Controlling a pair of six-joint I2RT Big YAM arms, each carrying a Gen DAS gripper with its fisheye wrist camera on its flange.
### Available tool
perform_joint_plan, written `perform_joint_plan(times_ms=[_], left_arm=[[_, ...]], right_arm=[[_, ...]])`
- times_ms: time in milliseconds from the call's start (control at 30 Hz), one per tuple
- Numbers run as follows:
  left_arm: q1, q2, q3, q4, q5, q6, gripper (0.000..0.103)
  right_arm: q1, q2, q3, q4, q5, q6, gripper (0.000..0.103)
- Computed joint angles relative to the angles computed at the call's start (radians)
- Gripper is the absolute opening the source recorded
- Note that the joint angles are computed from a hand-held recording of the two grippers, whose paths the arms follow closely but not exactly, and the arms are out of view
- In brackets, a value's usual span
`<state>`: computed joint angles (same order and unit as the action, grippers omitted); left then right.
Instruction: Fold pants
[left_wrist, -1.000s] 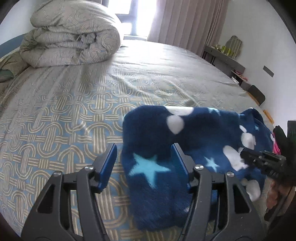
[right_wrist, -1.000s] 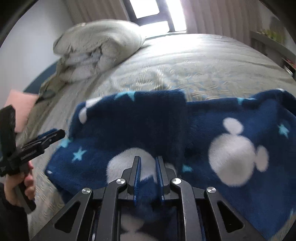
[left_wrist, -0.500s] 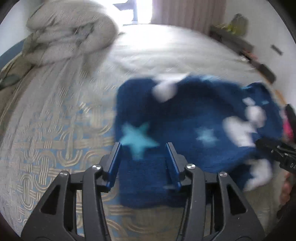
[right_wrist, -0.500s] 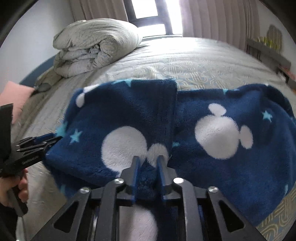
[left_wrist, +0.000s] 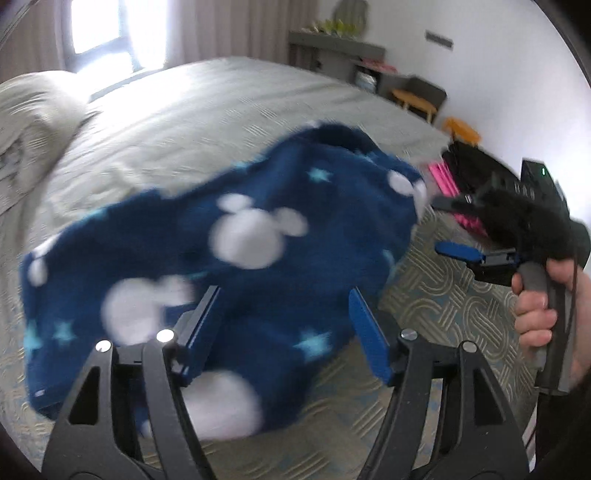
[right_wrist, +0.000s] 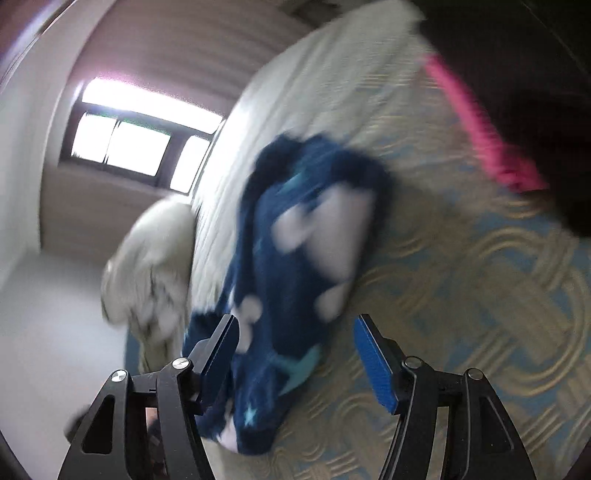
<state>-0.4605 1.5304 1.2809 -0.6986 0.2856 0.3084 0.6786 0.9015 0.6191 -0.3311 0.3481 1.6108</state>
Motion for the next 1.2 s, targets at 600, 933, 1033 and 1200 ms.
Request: perform_joint_plan(times_ms=[600, 933, 1033, 1200], left_arm=[[-0.128, 0.110, 0.025, 0.045, -0.132, 0.064, 0.071], [-0.138, 0.036, 0.000, 0.118, -0.132, 0.057, 0.075], [-0.127, 0.038, 0.025, 0.119, -0.134, 0.007, 0.075], [-0.057, 0.022, 0.065, 0.107, -0.018, -0.107, 0.030]], right_arm=[[-0.181, 0.191, 0.043, 0.200, -0.126, -0.111, 0.018], [-0.139, 0.166, 0.239, 0.013, -0.098, -0.384, 0.017], [-0.092, 0.184, 0.320, -0.017, -0.079, -0.448, 0.017], [-0.028, 0.274, 0.489, -0.119, -0.032, -0.559, 0.017]])
